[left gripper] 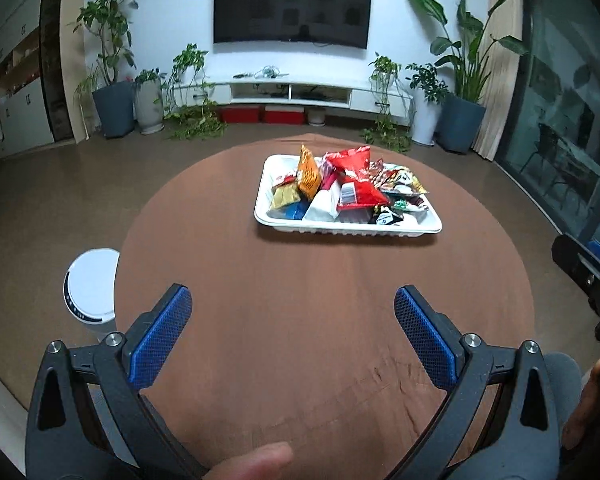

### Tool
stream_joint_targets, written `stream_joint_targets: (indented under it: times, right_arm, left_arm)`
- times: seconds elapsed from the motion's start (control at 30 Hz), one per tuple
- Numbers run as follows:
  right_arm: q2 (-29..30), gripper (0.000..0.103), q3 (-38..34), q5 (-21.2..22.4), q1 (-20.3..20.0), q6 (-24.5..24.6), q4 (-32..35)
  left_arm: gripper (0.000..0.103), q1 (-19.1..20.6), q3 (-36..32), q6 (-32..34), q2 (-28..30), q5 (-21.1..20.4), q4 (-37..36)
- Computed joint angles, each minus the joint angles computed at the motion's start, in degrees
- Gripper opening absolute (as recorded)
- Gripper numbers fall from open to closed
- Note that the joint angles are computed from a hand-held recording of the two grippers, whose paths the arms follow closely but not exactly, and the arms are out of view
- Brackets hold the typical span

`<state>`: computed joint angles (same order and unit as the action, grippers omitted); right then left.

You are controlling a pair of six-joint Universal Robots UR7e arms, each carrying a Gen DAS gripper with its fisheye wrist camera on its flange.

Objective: Organize snacks

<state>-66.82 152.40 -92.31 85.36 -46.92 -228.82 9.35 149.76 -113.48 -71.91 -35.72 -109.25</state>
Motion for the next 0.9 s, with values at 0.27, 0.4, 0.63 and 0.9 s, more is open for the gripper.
stream_joint_targets:
  times: [0.27, 0.4, 0.63, 0.9]
  right_arm:
    - [3.5, 0.103, 1.1, -3.8, 0.6, -1.4, -2.0]
    - [4.5, 0.103, 1.2, -4.5, 1.1, -2.1, -2.6]
    - [5.1, 0.103, 1.0, -5.6, 1.5, -1.9, -2.0]
    - [5.3, 0.103, 0.8, -6.0, 1.8, -1.7, -1.6]
  left_arm:
    - [0.103, 2.5, 1.0, 2.6, -0.5, -0.1, -3.2]
    - [0.103, 3.4, 1.5, 3.8, -0.6, -0.2, -4.6]
    - [0.103, 4.1, 1.6, 4.8, -0.8, 0.1, -5.1]
    - [0.103, 5.0, 2.0, 6.0, -0.9, 0.5, -6.1]
